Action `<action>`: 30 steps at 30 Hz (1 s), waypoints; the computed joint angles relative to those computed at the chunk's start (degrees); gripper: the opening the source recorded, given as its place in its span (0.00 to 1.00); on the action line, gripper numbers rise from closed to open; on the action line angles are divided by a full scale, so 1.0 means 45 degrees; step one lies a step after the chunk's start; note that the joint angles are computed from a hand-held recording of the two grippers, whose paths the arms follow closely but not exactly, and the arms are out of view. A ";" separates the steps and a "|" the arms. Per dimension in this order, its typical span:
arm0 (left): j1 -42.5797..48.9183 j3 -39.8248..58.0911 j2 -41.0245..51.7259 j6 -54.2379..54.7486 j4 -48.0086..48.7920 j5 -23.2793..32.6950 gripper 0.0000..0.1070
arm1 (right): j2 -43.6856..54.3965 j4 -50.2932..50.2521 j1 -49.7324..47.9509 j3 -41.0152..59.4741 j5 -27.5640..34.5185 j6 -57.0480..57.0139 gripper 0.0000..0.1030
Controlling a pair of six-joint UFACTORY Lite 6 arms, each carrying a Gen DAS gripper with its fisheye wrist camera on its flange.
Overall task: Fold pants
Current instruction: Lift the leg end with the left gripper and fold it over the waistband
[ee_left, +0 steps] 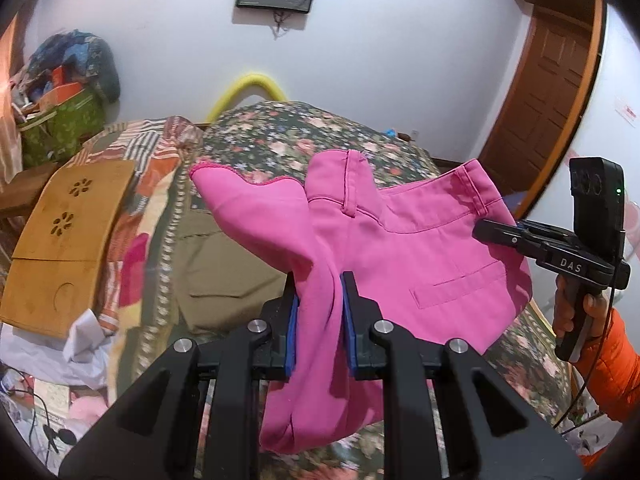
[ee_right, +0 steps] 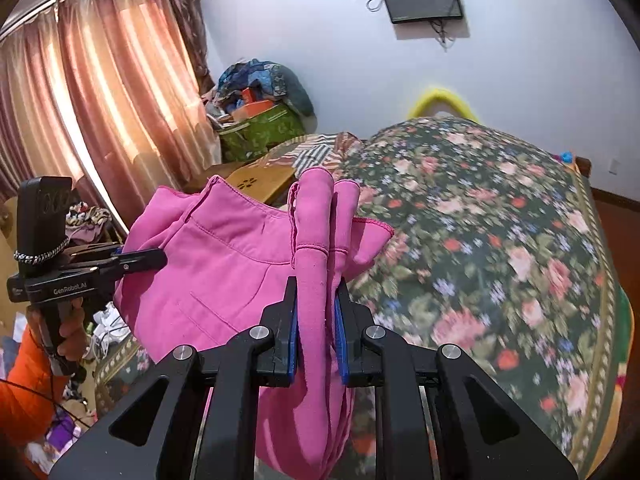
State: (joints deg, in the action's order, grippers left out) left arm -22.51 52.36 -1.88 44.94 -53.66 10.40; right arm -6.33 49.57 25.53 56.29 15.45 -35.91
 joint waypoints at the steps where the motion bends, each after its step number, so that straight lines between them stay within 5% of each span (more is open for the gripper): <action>1: 0.0329 0.0198 0.0285 0.0912 -0.0771 0.0138 0.17 | 0.0608 0.0222 0.0070 0.0523 -0.0054 -0.0266 0.13; 6: 0.1897 0.1472 0.2190 0.5156 -0.4372 0.0980 0.17 | 0.2678 0.0888 0.0260 0.2300 -0.0292 -0.1109 0.13; 12: 0.2982 0.3338 0.4771 0.6971 -0.5786 0.1570 0.17 | 0.5566 0.0073 0.0394 0.5029 -0.0231 -0.0444 0.13; 30: 0.4225 0.9542 1.1918 0.4241 -0.3236 0.2075 0.21 | 1.2947 -0.4779 0.0421 1.2621 0.1550 0.3976 0.14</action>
